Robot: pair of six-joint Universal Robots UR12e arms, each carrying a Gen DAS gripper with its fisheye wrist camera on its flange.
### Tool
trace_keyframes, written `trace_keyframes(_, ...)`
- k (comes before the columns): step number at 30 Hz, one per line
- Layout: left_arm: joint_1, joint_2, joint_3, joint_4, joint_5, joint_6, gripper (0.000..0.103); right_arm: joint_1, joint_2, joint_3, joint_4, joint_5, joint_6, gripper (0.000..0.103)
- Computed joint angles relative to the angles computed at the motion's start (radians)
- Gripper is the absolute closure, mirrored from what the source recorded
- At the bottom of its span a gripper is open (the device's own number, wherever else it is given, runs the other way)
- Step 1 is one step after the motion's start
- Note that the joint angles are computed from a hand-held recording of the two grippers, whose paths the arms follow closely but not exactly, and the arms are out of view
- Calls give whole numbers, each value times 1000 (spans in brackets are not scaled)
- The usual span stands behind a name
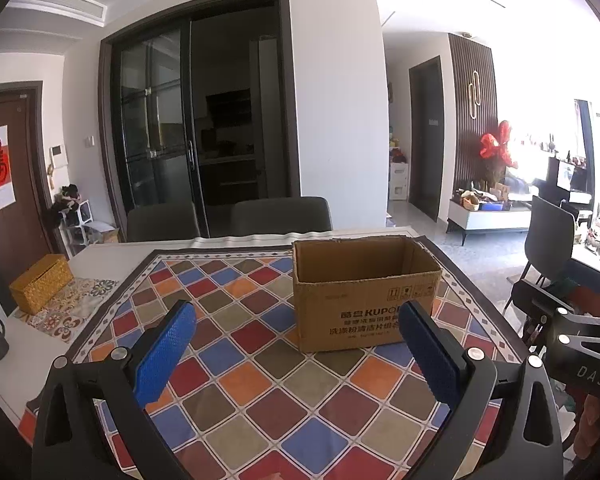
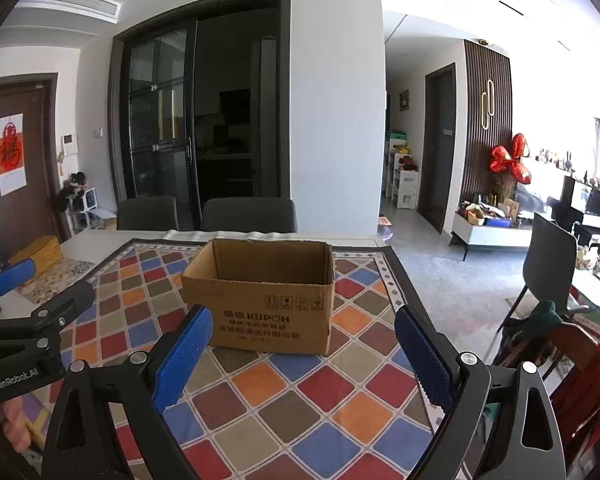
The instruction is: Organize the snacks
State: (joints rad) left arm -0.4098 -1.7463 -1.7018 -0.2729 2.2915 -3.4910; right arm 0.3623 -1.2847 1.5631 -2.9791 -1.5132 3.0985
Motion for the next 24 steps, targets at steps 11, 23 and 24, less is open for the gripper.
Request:
trace_keyframes(11,-9,1,1,4,23,7,0,1,-4,9,-7,-1,5,10)
trace_keyframes(23,-9,1,3,3,24,0,0,1,-6,14,-12,-2,8,10)
trace_keyframes(24,-9,1,3,3,24,0,0,2,-6,15,-12,-2,8,10)
